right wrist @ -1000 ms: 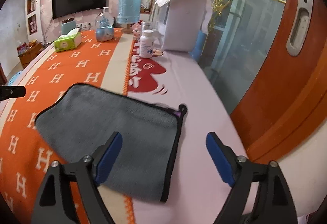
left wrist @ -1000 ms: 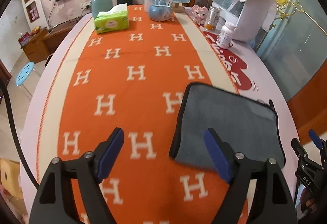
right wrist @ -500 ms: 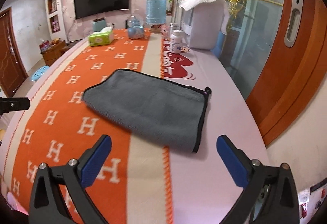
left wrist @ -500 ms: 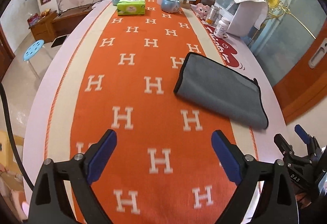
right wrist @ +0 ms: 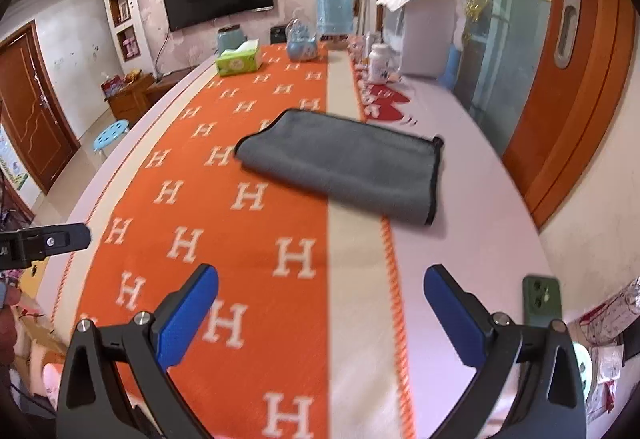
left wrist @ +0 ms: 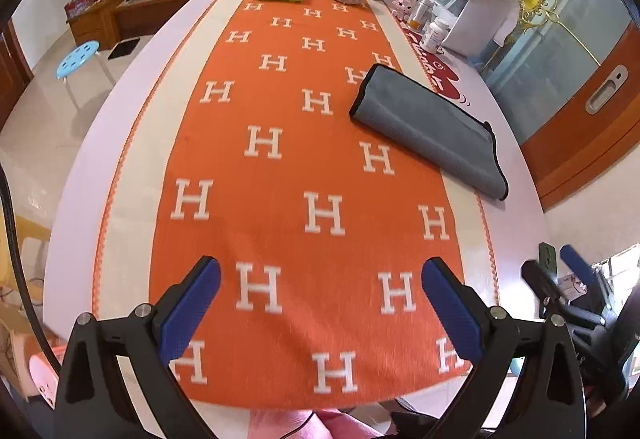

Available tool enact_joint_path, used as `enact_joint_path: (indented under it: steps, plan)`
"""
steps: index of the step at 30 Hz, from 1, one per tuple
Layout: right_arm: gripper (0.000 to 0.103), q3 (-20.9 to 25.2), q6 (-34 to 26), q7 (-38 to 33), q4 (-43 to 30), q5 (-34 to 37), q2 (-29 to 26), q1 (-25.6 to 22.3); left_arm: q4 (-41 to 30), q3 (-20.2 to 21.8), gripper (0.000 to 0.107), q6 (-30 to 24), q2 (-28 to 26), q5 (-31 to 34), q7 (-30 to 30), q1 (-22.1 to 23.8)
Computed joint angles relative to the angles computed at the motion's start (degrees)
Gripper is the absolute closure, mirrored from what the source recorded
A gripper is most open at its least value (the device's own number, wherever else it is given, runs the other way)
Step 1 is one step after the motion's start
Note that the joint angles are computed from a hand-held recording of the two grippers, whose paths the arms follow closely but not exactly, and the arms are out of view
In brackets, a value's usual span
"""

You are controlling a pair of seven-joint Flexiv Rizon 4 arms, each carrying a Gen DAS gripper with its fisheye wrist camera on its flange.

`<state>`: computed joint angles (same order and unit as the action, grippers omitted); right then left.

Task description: Fold towel

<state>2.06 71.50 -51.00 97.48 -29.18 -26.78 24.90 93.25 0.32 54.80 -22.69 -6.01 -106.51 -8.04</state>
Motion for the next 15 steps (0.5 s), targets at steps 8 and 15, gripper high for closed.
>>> enact_joint_path:
  steps: [8, 15]
  plan:
    - [0.0, 6.67, -8.02, -5.43, -1.62, 8.68, 2.02, -0.79, 2.43, 1.25, 0.007, -1.22, 4.08, 3.1, -2.64, -0.72]
    - [0.0, 8.56, -11.1, -6.05, -3.93, 13.42, 4.62, 0.32, 2.8, 2.54, 0.005, -3.14, 8.63, 9.35, -6.81, -1.31]
